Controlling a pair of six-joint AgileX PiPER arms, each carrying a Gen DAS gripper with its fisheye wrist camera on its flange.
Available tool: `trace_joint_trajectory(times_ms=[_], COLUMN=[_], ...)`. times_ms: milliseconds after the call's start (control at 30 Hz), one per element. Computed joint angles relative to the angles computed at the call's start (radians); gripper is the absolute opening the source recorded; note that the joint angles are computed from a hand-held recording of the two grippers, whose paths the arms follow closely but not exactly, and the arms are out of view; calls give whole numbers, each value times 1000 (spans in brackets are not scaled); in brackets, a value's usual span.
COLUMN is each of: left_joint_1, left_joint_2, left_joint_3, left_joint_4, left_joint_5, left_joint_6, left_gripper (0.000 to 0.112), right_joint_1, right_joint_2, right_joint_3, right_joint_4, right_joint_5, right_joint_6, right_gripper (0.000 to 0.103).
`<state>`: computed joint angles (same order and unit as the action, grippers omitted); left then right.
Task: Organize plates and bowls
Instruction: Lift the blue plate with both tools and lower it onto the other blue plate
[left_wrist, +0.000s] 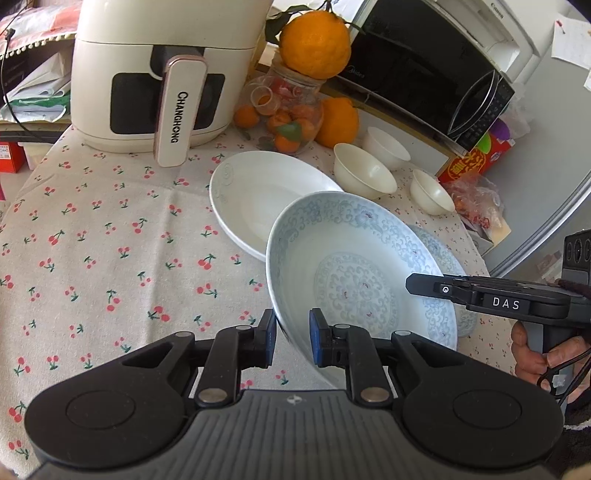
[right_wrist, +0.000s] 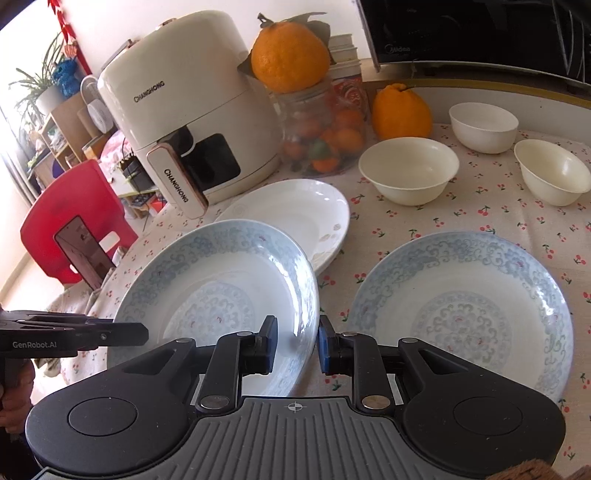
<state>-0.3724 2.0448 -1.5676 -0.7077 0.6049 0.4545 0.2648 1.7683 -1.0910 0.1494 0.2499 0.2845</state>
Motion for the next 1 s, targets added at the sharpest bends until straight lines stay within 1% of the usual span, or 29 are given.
trace_joint_trajectory(times_ms=[67, 233, 500, 600, 833, 967, 1000], left_joint_1=[-17, -67, -146, -176, -226, -247, -251], left_joint_2=[20, 63, 158, 193, 263, 297, 298], left_joint_3=[-35, -113, -279, -341, -450, -501, -502], left_joint_4=[9, 44, 140, 183, 265, 324, 333], left_joint_5=[11, 38, 85, 104, 146, 170, 161], left_joint_6=[-16, -64, -171, -212, -273, -317, -323], left_gripper=[16, 16, 16, 16, 17, 17, 17], right_joint_1=[-27, -79, -173, -204, -275, -291, -290], right_joint_2=[-27, -80, -156, -169, -191, -184, -181], right_joint_3=[26, 84, 186, 211, 257, 265, 264], right_joint_4=[9, -32, -49, -63, -49, -85, -108], right_joint_5=[-7, -25, -47, -50, -50, -45, -44], right_joint_6=[-10, 30, 47, 57, 25, 42, 61], right_gripper=[22, 22, 22, 22, 22, 22, 22])
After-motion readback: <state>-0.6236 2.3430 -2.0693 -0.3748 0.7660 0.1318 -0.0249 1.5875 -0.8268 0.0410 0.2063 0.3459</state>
